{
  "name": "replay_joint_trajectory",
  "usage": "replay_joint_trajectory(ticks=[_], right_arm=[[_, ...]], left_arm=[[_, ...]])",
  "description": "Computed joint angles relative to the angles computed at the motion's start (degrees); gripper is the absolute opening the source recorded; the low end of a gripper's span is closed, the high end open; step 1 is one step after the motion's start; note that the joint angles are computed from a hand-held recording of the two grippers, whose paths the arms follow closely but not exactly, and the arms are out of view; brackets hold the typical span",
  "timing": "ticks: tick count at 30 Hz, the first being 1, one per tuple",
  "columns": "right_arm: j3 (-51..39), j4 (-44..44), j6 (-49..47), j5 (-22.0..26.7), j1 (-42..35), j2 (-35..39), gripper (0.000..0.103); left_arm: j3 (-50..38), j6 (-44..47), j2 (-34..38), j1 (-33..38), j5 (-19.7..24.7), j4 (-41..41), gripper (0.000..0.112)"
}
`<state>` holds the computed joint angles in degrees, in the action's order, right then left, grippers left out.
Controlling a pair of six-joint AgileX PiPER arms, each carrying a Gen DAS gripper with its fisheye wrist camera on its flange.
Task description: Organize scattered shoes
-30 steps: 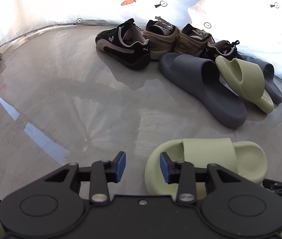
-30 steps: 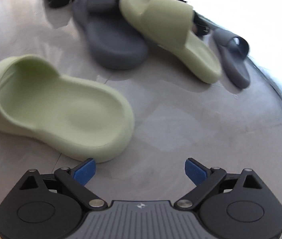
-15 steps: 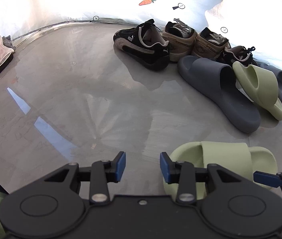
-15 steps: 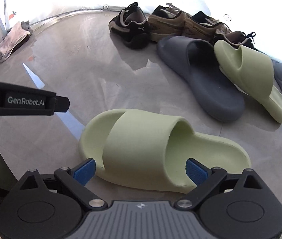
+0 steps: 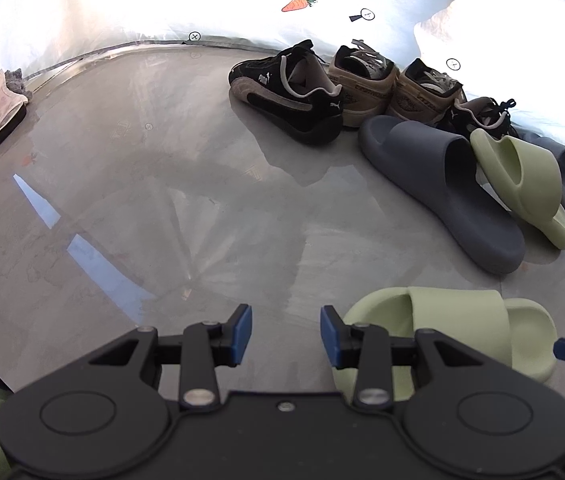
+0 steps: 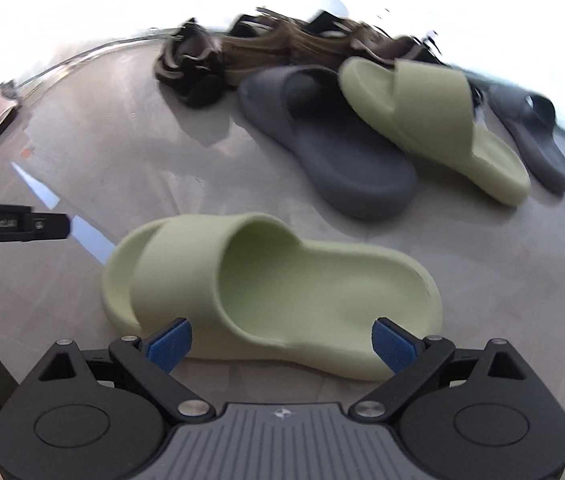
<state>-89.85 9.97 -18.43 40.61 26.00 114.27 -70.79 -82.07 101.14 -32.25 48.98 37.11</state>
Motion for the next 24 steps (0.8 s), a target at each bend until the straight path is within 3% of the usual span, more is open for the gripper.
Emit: replay_joint_trajectory(ticks=[1, 4, 7, 11, 15, 19, 24], right_arm=[[-0.99, -1.03, -0.20, 0.31, 1.11, 0.46, 0.097], [-11.26, -3.15, 1.37, 8.17, 4.58, 7.45, 0.097], [-15.93, -5.36, 3.30, 12.47, 6.30, 10.71, 0.096], [-11.29, -7.45, 4.85, 8.68, 5.43, 9.31, 0.097], [-8.82, -9.20, 6.32, 9.39, 1.37, 7.43, 0.097], [-3.39, -14.10, 8.69, 7.00, -3.42, 4.30, 0.097], [1.24, -20.56, 18.34, 5.55, -8.53, 1.52, 0.097]], left_arm=[[0.34, -0.41, -0.43, 0.10, 0.27, 0.21, 0.038], [1.71, -1.98, -1.87, 0.30, 1.14, 0.86, 0.039], [3.25, -3.65, -3.06, 0.43, 1.77, 1.11, 0.039], [4.93, -5.01, -4.14, 0.68, 1.50, 0.78, 0.039], [5.09, -4.57, -4.12, 0.77, 0.77, 0.58, 0.039], [3.94, -2.52, -3.00, 0.90, -0.52, 0.25, 0.040], [1.33, 0.98, -1.07, 0.24, -1.42, -0.55, 0.040]])
